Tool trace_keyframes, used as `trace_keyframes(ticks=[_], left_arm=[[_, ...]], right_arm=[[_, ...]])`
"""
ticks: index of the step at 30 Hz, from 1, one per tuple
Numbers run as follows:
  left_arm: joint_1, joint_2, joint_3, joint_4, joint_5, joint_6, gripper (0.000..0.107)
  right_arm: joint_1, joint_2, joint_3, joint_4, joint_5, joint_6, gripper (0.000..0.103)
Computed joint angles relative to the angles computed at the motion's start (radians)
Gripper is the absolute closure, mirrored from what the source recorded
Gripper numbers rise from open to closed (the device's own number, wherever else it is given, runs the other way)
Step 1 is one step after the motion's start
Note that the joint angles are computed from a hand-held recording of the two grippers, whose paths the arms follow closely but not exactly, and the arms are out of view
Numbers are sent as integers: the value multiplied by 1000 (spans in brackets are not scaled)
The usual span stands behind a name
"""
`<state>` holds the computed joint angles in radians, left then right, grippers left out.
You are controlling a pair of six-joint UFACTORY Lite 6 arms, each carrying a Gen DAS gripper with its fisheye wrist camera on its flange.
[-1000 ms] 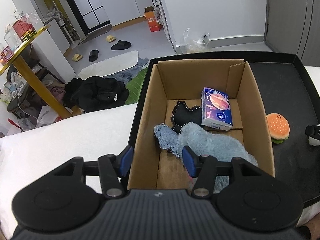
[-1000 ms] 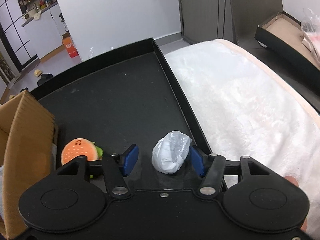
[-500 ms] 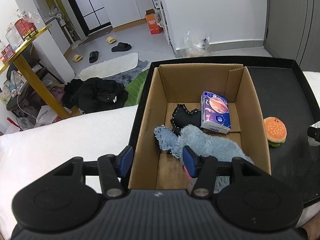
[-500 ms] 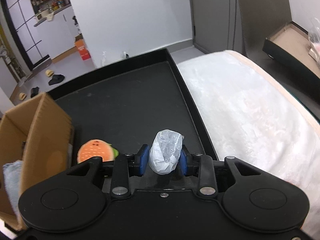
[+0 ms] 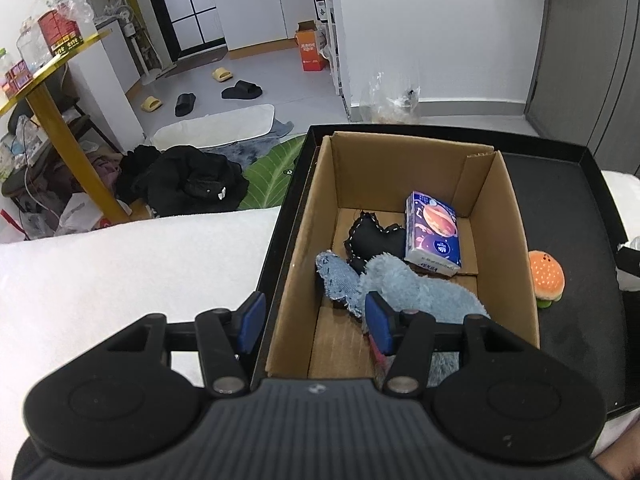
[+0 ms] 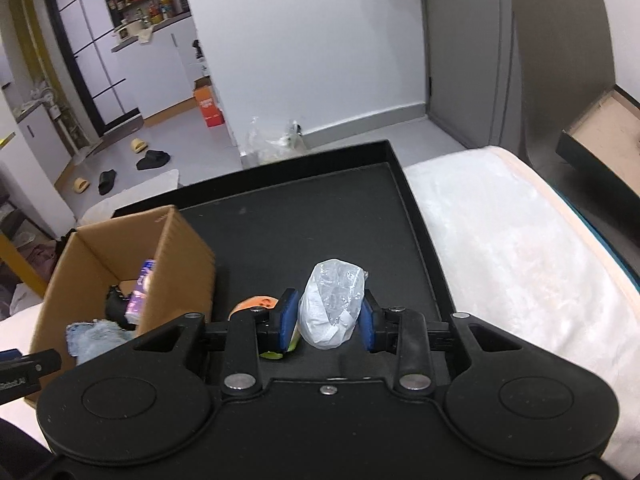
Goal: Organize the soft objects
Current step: 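Carry the white pouch into the box and open the right gripper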
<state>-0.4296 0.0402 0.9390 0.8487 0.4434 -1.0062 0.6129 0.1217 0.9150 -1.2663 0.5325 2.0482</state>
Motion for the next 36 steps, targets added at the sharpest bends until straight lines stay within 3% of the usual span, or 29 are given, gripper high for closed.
trace_keyframes(ticks=[12,26,29,34,36], left_arm=[[77,-16,-30,-120,-94,109,54],[150,-18,-51,-243,-157,226,62],[184,-25,-60,-340,-178,319,70],[218,-15,-62,-456,-199,425,95],[221,-10,-62,-430,-201,398,95]], right_arm=[[85,70,199,59,40,-164,71],[136,264,477,131,63,-335,71],[157,310,538,153,81,-375,71],[178,387,649,208,104,-466,71],[184,408,686,216,114,-493,70]])
